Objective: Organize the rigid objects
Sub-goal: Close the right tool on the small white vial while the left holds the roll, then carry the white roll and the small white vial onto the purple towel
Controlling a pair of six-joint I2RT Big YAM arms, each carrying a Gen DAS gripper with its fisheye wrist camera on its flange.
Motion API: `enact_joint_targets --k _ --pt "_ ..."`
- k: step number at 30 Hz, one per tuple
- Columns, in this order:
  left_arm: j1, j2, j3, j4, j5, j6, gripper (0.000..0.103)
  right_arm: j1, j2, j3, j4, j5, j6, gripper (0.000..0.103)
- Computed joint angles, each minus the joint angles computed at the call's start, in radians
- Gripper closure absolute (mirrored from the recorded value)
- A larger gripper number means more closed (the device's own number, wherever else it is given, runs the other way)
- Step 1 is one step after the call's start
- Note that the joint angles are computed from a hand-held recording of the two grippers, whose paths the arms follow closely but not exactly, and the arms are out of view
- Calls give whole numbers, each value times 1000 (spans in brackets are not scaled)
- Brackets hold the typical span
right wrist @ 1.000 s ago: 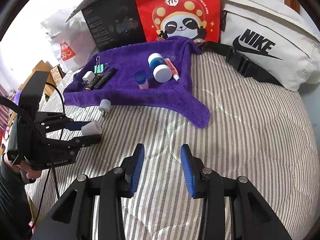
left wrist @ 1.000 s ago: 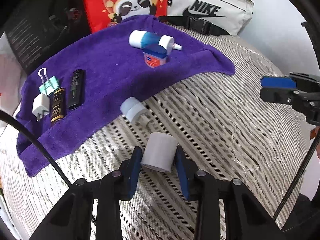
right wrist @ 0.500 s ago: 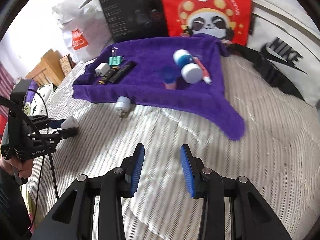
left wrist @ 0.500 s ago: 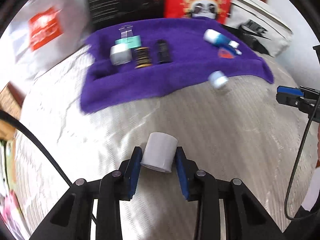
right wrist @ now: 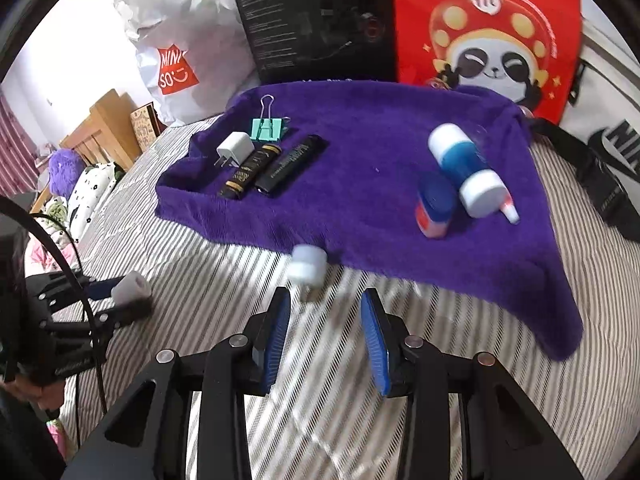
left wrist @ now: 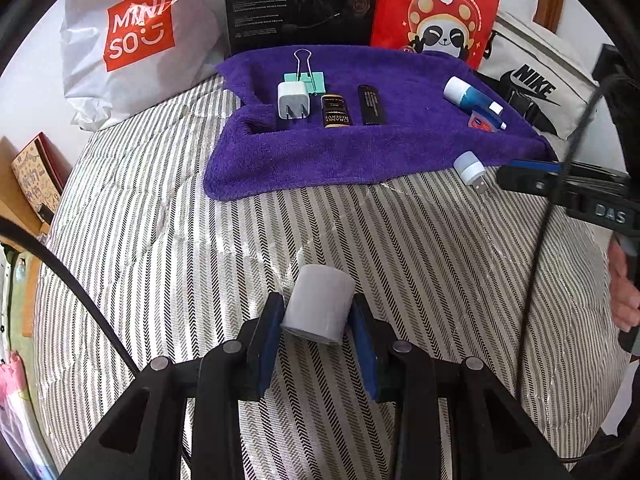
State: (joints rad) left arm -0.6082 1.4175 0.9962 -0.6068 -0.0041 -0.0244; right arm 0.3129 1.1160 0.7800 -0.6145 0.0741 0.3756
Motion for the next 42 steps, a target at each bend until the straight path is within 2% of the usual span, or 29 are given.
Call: enact_joint_targets --k 10,11,13,14,18,22,26,29,32,35,39,42 --pt "24 -46 -45 12 29 -3 70 18 110 64 8 30 -6 66" --pt "26 -48 -47 13 33 -5 70 19 121 68 12 32 -7 67" --pt "21 -45 -43 10 27 -7 70 28 153 82 8 56 -15 78" --pt "19 -45 -41 6 22 -6 70 39 158 84 6 89 -32 78" --pt "13 -45 -40 4 11 -6 70 49 117 58 -18 101 -82 79" --pt "7 -44 -39 5 -3 -18 70 43 43 16 -65 98 -77 79" --pt "-3 -34 -27 -7 -26 -25 70 57 35 -2 -83 128 -82 79" --pt "-2 -27 -20 -10 -27 -27 70 62 28 -19 -52 138 -73 78" --pt "-4 -19 -10 -13 -31 -29 70 48 23 -23 -44 113 -70 79" --pt "7 -11 5 -30 -10 -43 71 38 20 -19 -56 94 -63 79" --pt "26 -28 10 -29 51 -76 71 26 -38 -28 -67 71 -58 79" --pt "25 -35 23 -36 55 -81 71 10 -70 -27 -76 64 -64 79"
